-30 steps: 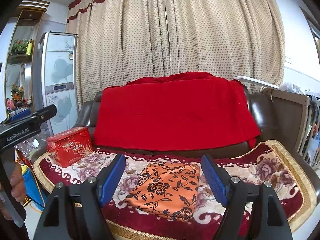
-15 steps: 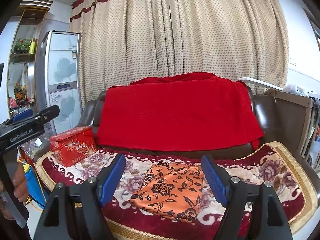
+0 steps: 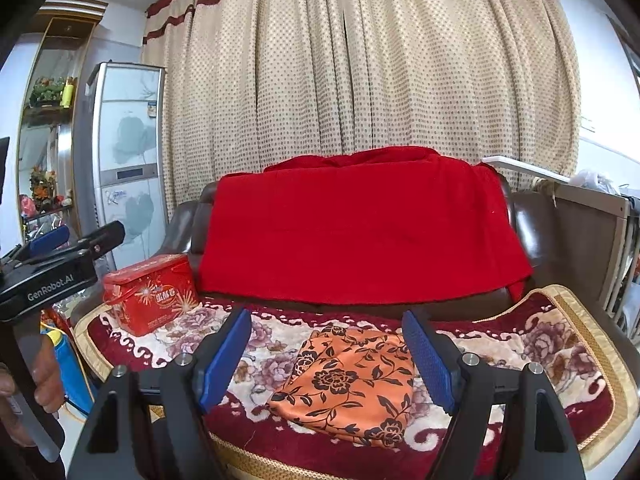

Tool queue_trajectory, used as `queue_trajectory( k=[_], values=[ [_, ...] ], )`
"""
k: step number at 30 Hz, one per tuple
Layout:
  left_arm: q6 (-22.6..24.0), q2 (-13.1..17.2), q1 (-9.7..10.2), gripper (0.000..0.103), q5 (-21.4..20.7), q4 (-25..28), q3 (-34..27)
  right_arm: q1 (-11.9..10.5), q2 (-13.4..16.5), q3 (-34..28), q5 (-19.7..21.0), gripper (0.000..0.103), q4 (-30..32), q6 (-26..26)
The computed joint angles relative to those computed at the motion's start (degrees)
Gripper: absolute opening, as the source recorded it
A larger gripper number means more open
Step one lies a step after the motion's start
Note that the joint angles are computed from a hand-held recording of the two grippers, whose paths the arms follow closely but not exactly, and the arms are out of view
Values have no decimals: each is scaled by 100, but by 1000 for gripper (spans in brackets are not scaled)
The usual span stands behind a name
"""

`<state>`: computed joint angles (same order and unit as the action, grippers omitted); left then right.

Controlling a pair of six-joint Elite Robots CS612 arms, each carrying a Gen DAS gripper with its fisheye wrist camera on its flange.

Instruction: Fold small clothes

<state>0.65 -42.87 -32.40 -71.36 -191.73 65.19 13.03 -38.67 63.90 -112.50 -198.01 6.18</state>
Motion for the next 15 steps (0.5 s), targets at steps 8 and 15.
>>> queue_trajectory(
  k=[8, 15],
  values=[
    [-9, 50, 42, 103, -117, 71, -45, 8, 59, -105, 2, 81, 128, -22],
    [0, 131, 72, 103, -223, 322, -166, -42, 100, -178, 68, 81, 392, 206]
  ],
)
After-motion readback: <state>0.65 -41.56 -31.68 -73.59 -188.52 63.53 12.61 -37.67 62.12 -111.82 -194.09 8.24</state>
